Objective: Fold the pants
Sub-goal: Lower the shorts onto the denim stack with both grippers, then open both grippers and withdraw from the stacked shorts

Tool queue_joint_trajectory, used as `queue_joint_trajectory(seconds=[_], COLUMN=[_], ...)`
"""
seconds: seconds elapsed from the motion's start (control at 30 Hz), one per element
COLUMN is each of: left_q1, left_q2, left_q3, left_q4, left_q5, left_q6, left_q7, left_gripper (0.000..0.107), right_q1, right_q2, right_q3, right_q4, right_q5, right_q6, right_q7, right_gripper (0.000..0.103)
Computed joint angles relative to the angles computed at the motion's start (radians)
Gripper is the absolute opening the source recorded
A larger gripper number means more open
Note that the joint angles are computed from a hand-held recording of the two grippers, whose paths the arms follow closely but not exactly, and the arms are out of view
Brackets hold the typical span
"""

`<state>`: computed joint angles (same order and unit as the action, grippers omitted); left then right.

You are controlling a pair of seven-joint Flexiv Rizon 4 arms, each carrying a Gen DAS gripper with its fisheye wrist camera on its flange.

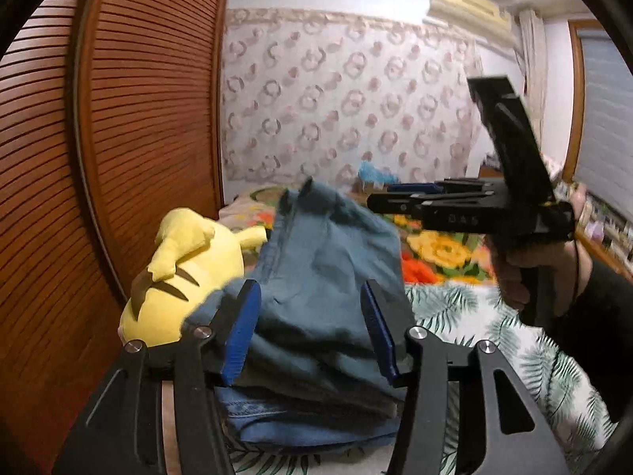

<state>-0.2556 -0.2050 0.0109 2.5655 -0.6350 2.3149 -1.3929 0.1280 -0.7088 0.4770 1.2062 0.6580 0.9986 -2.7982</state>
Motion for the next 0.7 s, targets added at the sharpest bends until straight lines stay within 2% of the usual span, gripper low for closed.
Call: queue_joint_trajectory(seconds=[0.17, 0.3, 0.37, 0.53, 0.7], left_q1=[-0.03, -0.017, -0.008, -0.041, -0.072], left_q2=[-0.027, -0.035, -0.034, -0.028, -0.001], left_q3=[0.001, 0.008, 0.011, 0.016, 0.003], left_q4=[0.002, 0.018, 0.026, 0.03, 0.04], left_q5=[-0.109, -0.083, -0.054, -0.09, -0.135], left_q6=[-0.06, -0.095, -0.098, -0.093, -0.084], left_q7=[0.042, 0.001, -0.025, -0.007, 0.027], left_gripper=[0.053, 0.053, 0.053, 0.054, 0.057], right_q1=[0.041, 0.111, 0.108, 0.112, 0.013], right_q2=[-0.048, -0.124, -0.15, -0.117, -0.021], right_q3=[-0.061, -0.125, -0.11, -0.081, 0.026], right_q4=[-0.05, -0.136, -0.166, -0.084, 0.079], right_q5=[-0.068, -0.159, -0.181, -0.215, -0.161], right_q6=[-0.032, -0.005, -0.017, 0.099, 0.198], right_q7=[0.11, 0.287, 0.329, 0.35, 0.283], right_gripper=[0.039, 0.033, 0.033, 0.033, 0.033])
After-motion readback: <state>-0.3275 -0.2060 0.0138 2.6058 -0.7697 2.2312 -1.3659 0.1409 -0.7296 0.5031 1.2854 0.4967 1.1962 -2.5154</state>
